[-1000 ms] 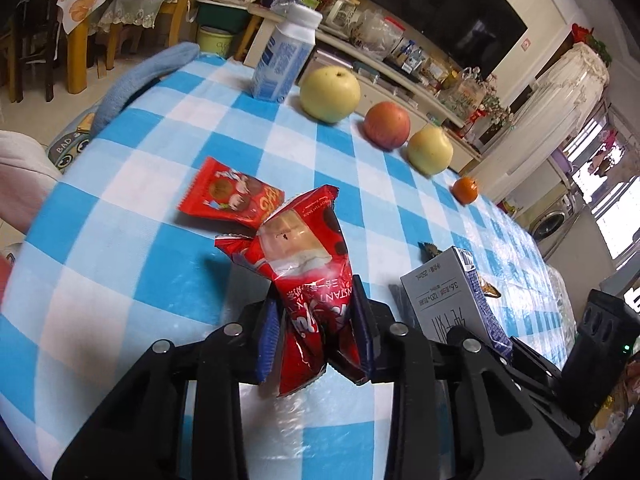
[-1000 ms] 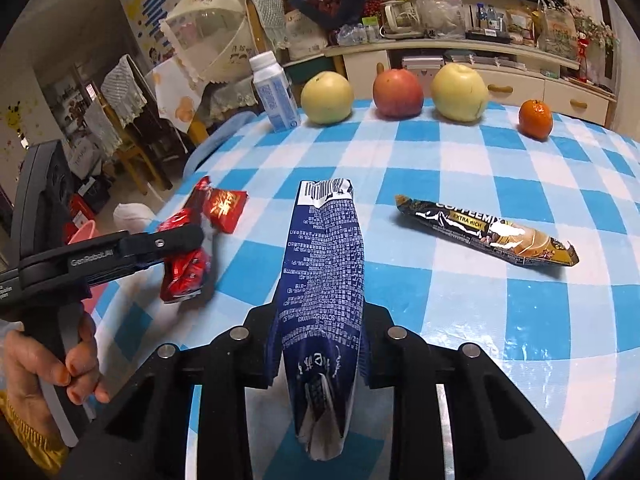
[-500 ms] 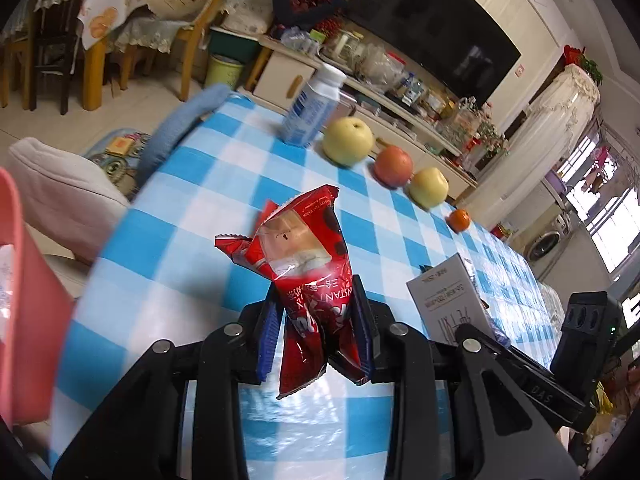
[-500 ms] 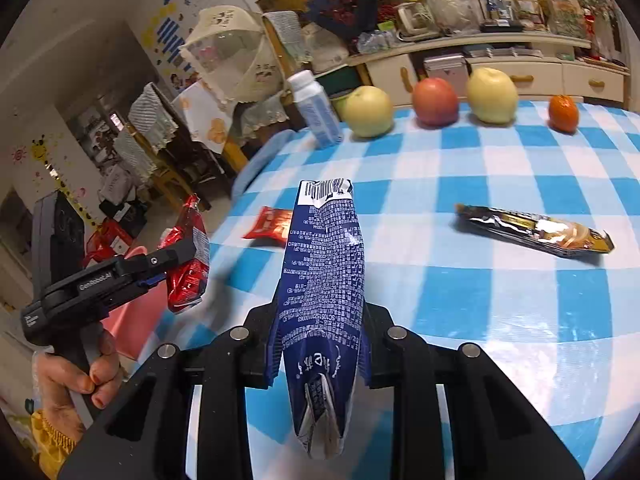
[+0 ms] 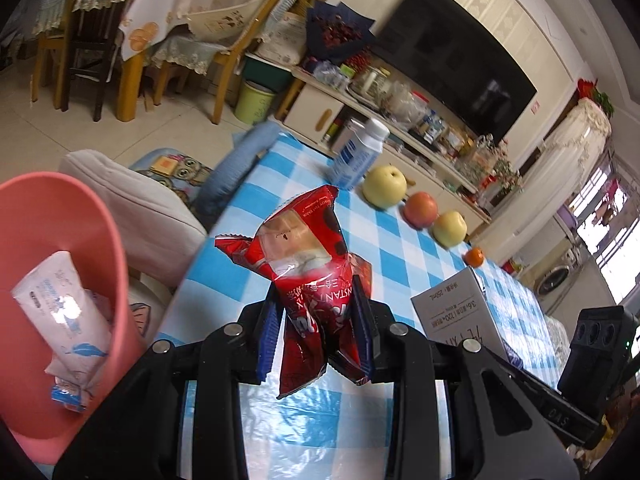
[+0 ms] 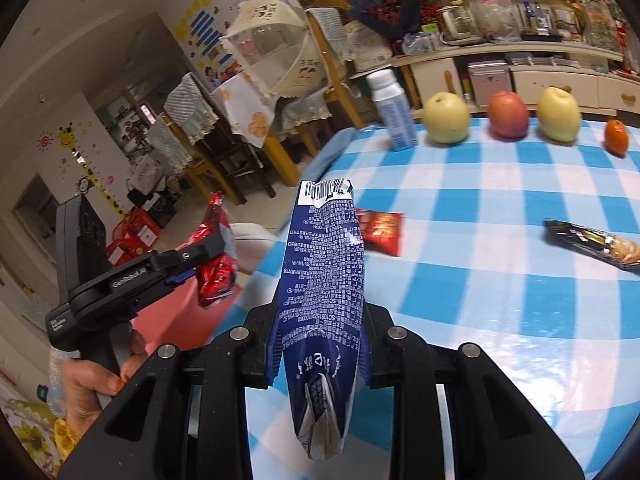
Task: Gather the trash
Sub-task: 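Carry the carton and red wrapper to the pink bucket and open both tools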
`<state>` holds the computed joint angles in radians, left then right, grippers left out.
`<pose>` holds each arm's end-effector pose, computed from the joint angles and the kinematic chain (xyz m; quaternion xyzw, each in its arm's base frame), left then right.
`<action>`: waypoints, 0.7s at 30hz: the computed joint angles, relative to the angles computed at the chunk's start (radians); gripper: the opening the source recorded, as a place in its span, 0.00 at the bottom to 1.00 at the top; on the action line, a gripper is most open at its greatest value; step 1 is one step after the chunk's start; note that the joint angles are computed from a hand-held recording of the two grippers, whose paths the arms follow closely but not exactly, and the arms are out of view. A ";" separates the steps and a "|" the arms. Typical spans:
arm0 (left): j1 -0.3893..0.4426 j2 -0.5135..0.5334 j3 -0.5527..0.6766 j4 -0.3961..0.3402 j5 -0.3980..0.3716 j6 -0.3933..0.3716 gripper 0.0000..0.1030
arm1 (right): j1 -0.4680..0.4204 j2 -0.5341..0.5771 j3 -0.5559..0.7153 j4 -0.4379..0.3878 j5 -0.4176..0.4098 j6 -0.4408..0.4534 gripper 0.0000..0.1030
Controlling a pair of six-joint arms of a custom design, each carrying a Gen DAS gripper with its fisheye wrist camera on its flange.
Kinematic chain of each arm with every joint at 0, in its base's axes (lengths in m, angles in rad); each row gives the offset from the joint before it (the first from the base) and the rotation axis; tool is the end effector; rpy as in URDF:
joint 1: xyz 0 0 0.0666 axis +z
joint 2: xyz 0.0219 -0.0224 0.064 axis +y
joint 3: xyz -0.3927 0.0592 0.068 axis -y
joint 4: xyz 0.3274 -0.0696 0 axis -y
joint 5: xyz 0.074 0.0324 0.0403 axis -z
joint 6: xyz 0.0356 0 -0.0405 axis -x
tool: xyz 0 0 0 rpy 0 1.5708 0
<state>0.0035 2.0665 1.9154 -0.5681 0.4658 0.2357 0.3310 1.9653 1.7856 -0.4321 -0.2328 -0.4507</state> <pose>0.6717 -0.0140 0.3246 -0.0111 0.8912 -0.2553 0.3748 0.6089 0.2175 0.3459 -0.0008 0.8829 0.2698 0.3844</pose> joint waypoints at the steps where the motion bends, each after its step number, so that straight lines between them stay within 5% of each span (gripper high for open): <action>1: 0.006 -0.003 -0.003 0.004 0.000 0.006 0.33 | 0.006 0.004 0.011 -0.003 -0.003 -0.004 0.30; 10: 0.083 -0.034 -0.050 0.060 -0.035 0.075 0.33 | 0.090 0.108 0.228 -0.094 -0.052 -0.013 0.30; 21: 0.194 -0.039 -0.071 0.096 -0.089 0.171 0.33 | 0.194 0.331 0.685 -0.335 -0.087 0.032 0.30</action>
<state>0.1974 2.0274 1.8442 -0.4724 0.3770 0.4066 0.5245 2.2967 2.4701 -0.7666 -0.3201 -0.4183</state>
